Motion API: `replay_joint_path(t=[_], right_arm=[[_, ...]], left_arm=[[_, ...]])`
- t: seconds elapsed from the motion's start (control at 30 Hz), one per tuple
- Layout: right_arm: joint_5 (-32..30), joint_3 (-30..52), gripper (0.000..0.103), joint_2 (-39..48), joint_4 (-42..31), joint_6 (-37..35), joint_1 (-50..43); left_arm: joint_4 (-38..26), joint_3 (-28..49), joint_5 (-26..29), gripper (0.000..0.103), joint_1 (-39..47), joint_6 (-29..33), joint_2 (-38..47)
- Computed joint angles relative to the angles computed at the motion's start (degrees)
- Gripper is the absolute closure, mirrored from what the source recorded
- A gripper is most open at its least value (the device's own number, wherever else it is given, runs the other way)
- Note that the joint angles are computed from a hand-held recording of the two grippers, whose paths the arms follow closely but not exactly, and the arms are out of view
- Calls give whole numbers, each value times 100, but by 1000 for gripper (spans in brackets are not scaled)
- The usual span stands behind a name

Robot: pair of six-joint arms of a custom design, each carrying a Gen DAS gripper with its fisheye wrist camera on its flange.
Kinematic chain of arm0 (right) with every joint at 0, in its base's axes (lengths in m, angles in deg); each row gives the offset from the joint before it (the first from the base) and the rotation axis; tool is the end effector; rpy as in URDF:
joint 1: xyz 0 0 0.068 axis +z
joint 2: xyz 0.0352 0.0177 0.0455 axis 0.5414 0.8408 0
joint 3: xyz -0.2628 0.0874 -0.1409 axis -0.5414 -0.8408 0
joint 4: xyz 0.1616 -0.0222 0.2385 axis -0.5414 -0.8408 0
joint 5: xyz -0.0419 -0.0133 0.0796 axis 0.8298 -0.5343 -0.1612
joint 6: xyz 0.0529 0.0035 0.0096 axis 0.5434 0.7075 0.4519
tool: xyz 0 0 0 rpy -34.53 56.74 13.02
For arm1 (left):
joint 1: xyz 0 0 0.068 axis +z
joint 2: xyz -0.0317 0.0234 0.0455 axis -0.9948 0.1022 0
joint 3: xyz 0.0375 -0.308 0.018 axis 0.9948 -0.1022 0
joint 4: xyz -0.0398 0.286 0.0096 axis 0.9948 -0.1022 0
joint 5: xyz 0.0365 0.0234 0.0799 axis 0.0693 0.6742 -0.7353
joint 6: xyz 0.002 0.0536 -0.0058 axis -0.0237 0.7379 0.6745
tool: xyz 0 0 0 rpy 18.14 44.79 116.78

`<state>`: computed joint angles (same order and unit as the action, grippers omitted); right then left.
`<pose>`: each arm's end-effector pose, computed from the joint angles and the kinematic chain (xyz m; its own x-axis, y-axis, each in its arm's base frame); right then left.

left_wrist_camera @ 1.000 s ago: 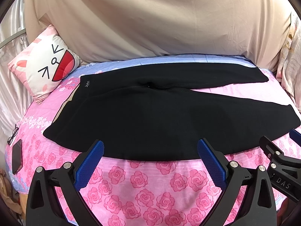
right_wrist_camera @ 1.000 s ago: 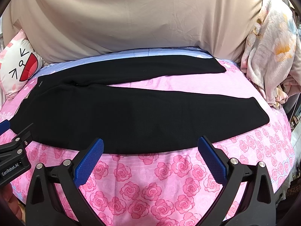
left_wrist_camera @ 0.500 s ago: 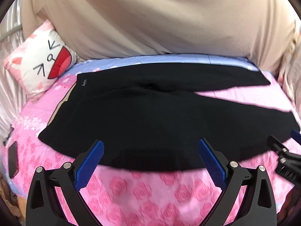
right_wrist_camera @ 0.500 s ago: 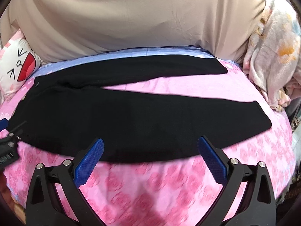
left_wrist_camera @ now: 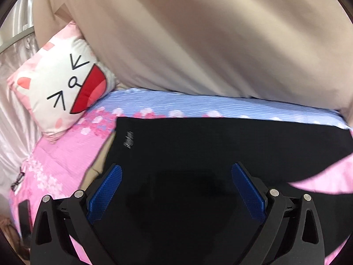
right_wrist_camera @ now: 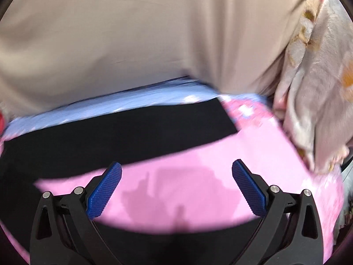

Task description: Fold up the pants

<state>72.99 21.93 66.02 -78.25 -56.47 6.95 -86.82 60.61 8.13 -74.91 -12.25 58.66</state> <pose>0.1196 -0.0649 0.2974 -0.5712 0.3284 -0.7523 0.5762 0.8132 -0.0825 0.2362 0.0368 0.3267 -0.6754 0.0726 -0.7338 -0.0074 0.9944 0.1052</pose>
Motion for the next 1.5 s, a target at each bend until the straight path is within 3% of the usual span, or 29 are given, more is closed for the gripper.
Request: replay_joint_path(t=[0.13, 0.33, 0.57, 0.77, 0.87, 0.93, 1.03, 1.13, 1.17, 1.23, 1.27, 1.3, 1.33, 1.37, 1.5], right_arm=[[-478, 335, 5, 1736, 1344, -1043, -1209], [-1284, 1240, 5, 3718, 1963, -1448, -1887], [-1086, 1785, 5, 4959, 2395, -1968, -1977], [-1866, 1868, 6, 5384, 2422, -2138, -2081], [-2106, 1774, 19, 5344, 2519, -2118, -2101], [-2342, 1799, 50, 5339, 2480, -2022, -2109], [-2348, 1819, 67, 5324, 2397, -2037, -2087], [-2284, 1821, 70, 5275, 2317, -2058, -2068], [-2254, 1827, 70, 5263, 2293, -2052, -2067], [-2148, 1792, 70, 5204, 2279, -1918, -1959], [-2116, 1762, 70, 5163, 2275, -1862, -1920], [-2064, 1805, 71, 5152, 2224, -1779, -1842], [-2089, 1808, 75, 5148, 2210, -1748, -1838], [-2128, 1755, 78, 5043, 2157, -1726, -1846], [-2053, 1568, 84, 4715, 2190, -1515, -1716]], left_arm=[[682, 118, -638, 5, -343, 38, 484], [815, 504, -537, 5, -560, 6, 1155], [896, 671, -470, 5, -471, 194, 1795], [686, 1631, -140, 5, 323, 400, 2987], [716, 2345, -441, 5, 632, 526, 3820], [563, 2960, -681, 5, 786, 447, 4422], [75, 3763, -534, 5, 974, 300, 5066], [-23, 4298, -780, 5, 999, 348, 5628], [-51, 4382, -833, 7, 996, 322, 5730], [-129, 4516, -449, 24, 1057, 236, 5856], [-223, 4567, -231, 46, 1087, 227, 5863], [-383, 4662, -38, 60, 1101, 238, 5882], [-326, 4613, -135, 69, 1070, 206, 5838], [-221, 4509, -325, 85, 1013, 269, 5756], [-16, 4199, -227, 96, 1062, 350, 5433]])
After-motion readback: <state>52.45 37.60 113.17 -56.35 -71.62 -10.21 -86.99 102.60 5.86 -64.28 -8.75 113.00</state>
